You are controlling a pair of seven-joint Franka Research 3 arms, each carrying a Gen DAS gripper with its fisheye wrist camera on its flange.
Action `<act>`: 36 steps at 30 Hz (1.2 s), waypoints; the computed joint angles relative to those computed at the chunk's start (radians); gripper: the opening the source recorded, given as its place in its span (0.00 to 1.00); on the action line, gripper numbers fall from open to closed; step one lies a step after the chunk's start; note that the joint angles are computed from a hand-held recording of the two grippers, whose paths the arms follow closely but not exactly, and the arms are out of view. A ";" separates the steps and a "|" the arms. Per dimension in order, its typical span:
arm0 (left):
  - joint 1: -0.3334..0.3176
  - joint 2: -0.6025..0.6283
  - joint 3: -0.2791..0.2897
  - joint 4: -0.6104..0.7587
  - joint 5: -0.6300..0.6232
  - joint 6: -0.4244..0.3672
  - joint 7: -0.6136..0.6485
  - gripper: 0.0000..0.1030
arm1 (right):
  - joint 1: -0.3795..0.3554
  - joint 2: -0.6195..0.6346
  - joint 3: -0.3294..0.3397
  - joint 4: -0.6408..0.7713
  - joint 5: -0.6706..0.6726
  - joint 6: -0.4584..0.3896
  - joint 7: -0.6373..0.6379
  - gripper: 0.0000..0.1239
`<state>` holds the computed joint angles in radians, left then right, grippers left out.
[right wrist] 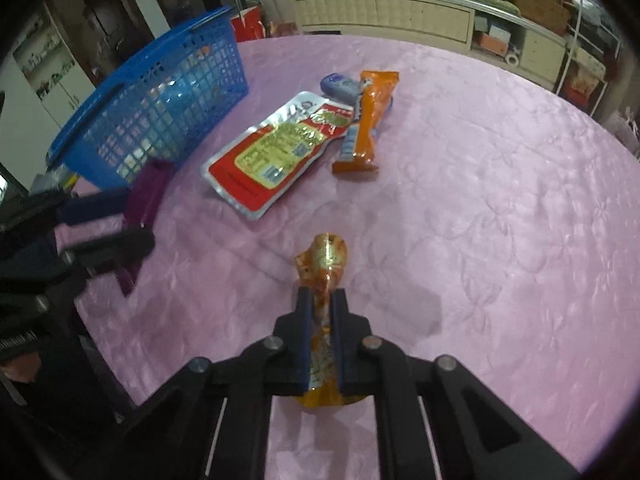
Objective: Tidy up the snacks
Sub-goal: 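Grasp the orange-yellow pouch with the right tool while the left holds the purple pack, then carry both packs over the basket and release the pouch from the right tool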
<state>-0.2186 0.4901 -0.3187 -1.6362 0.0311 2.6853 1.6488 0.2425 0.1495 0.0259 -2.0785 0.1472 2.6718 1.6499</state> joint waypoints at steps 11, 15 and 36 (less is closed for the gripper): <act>0.105 -0.126 -0.076 -0.105 -0.165 0.080 0.168 0.45 | 0.030 -0.091 0.012 0.038 -0.141 0.021 0.138 0.09; 0.144 -0.165 -0.081 -0.106 -0.245 0.083 0.241 0.45 | 0.040 -0.081 0.021 0.100 -0.178 0.026 0.163 0.09; 0.208 -0.121 0.032 0.051 -0.249 0.032 0.276 0.45 | 0.163 0.271 0.019 0.669 -0.163 -0.104 0.060 0.09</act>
